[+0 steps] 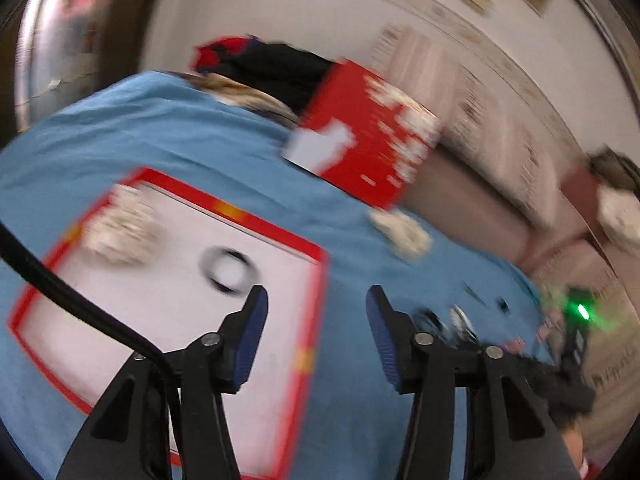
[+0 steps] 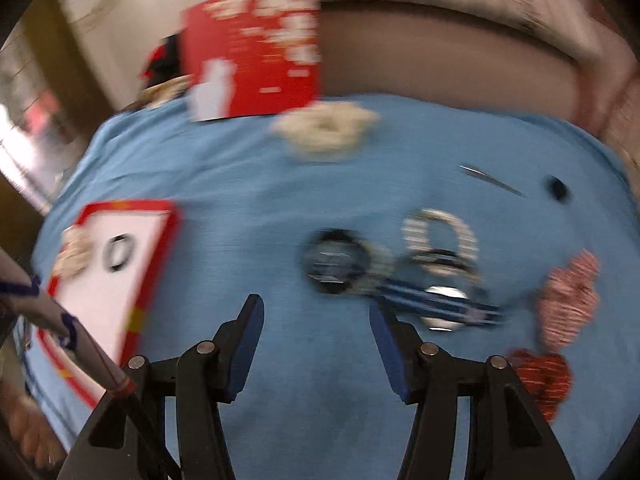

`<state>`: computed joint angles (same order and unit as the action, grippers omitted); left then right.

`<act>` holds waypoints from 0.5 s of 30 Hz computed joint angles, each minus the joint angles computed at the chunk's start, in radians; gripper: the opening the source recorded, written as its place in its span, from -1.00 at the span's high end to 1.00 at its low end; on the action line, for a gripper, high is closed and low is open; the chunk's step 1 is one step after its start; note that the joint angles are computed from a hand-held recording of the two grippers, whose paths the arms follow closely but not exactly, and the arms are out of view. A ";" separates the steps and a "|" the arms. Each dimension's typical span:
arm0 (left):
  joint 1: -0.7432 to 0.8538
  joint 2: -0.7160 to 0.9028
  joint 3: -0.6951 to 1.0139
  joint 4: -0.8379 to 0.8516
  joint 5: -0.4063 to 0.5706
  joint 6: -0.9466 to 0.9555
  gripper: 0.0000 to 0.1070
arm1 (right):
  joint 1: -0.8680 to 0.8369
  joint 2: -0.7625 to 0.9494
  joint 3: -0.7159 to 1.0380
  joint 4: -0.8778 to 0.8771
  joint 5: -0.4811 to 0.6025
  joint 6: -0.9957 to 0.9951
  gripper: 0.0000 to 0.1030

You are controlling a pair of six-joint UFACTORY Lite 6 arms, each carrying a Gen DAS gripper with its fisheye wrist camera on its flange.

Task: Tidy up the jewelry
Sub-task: 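Move both tools back over the remaining jewelry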

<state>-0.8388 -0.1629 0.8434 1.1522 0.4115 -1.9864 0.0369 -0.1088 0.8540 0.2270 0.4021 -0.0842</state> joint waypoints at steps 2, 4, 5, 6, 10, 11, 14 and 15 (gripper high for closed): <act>-0.066 0.121 0.081 -0.008 -0.001 0.016 0.05 | -0.090 0.027 0.008 0.031 0.005 -0.079 0.11; -0.096 0.210 0.159 -0.059 0.003 0.096 0.05 | -0.145 0.073 0.033 0.080 0.011 -0.156 0.19; -0.112 0.256 0.196 -0.064 0.021 0.115 0.05 | -0.150 0.090 0.042 0.092 0.007 -0.171 0.19; -0.120 0.283 0.218 -0.067 0.036 0.127 0.05 | -0.154 0.113 0.059 0.108 0.003 -0.192 0.20; -0.103 0.344 0.254 -0.091 0.041 0.170 0.05 | -0.100 0.265 0.190 0.206 -0.006 -0.269 0.20; -0.078 0.350 0.251 -0.115 0.014 0.194 0.05 | -0.091 0.302 0.218 0.235 -0.005 -0.292 0.20; -0.012 0.362 0.242 -0.174 -0.045 0.250 0.05 | -0.049 0.432 0.309 0.175 -0.018 -0.218 0.20; -0.003 0.359 0.237 -0.183 -0.050 0.259 0.05 | -0.047 0.468 0.335 0.174 -0.016 -0.217 0.20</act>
<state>-0.8414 0.1965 1.0800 0.9690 0.3617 -1.7272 -0.0097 0.3594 1.1885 0.4010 0.3858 -0.3007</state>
